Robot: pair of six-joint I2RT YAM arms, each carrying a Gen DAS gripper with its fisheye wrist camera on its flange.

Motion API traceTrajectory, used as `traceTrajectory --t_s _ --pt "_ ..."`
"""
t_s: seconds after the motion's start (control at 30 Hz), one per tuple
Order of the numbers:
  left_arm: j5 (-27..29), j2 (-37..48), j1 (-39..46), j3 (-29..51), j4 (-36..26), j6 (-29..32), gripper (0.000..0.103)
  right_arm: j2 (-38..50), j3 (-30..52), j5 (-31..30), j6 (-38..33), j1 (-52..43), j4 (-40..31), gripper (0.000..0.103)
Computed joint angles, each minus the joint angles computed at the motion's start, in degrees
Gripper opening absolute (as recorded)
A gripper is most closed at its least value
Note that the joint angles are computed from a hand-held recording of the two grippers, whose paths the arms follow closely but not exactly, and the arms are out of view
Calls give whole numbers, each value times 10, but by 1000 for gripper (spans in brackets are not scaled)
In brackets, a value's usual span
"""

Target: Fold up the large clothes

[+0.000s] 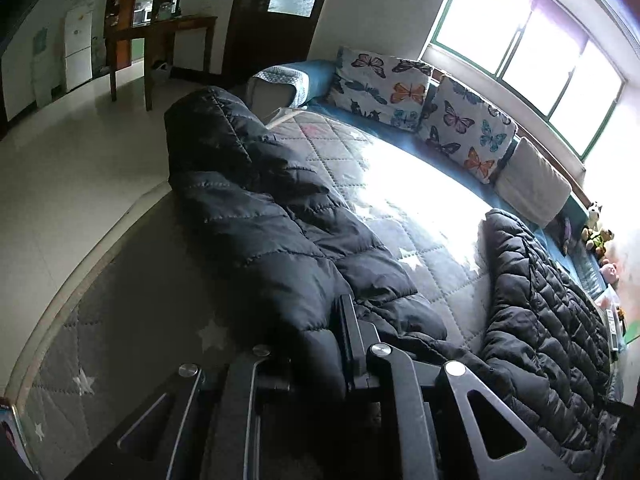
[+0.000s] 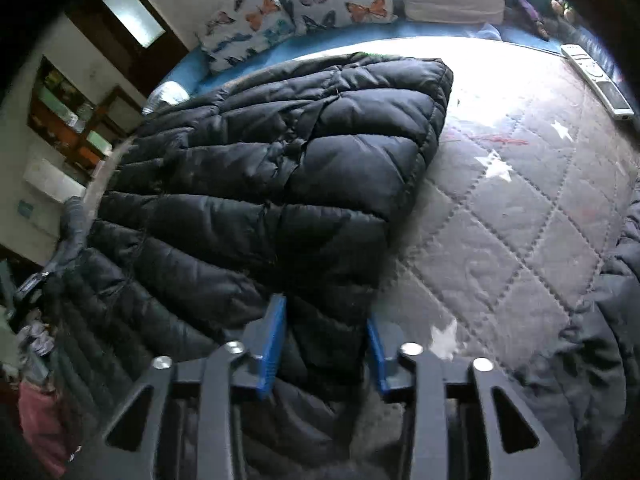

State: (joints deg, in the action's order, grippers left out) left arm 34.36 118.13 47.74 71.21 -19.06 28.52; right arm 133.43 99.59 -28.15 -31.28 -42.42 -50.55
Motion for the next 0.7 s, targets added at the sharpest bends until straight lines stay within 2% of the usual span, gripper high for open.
traceTrajectory --t_s 0.1,0.2,0.33,0.37,0.47,0.53,0.67,0.7 --pt "12 -6 -3 4 1 -10 17 -42 -26 34 3 36 63 18" --pt "28 -18 -11 4 5 -21 17 -41 23 43 25 61 79 17" --pt "-46 -29 -51 -35 71 -18 20 25 98 109 37 95 57 19" --pt "-61 -24 -57 -31 65 -10 20 28 87 128 32 98 68 25" --pt "-65 -9 -51 0 11 11 26 -10 19 133 7 86 103 27" --pt "-58 -1 -39 28 -34 19 34 -53 -23 130 -7 71 108 27" --pt "-16 -14 1 54 -116 51 40 -162 -114 114 -72 46 82 28" --pt "-6 -28 14 44 -125 65 42 -198 -147 103 -92 39 76 32"
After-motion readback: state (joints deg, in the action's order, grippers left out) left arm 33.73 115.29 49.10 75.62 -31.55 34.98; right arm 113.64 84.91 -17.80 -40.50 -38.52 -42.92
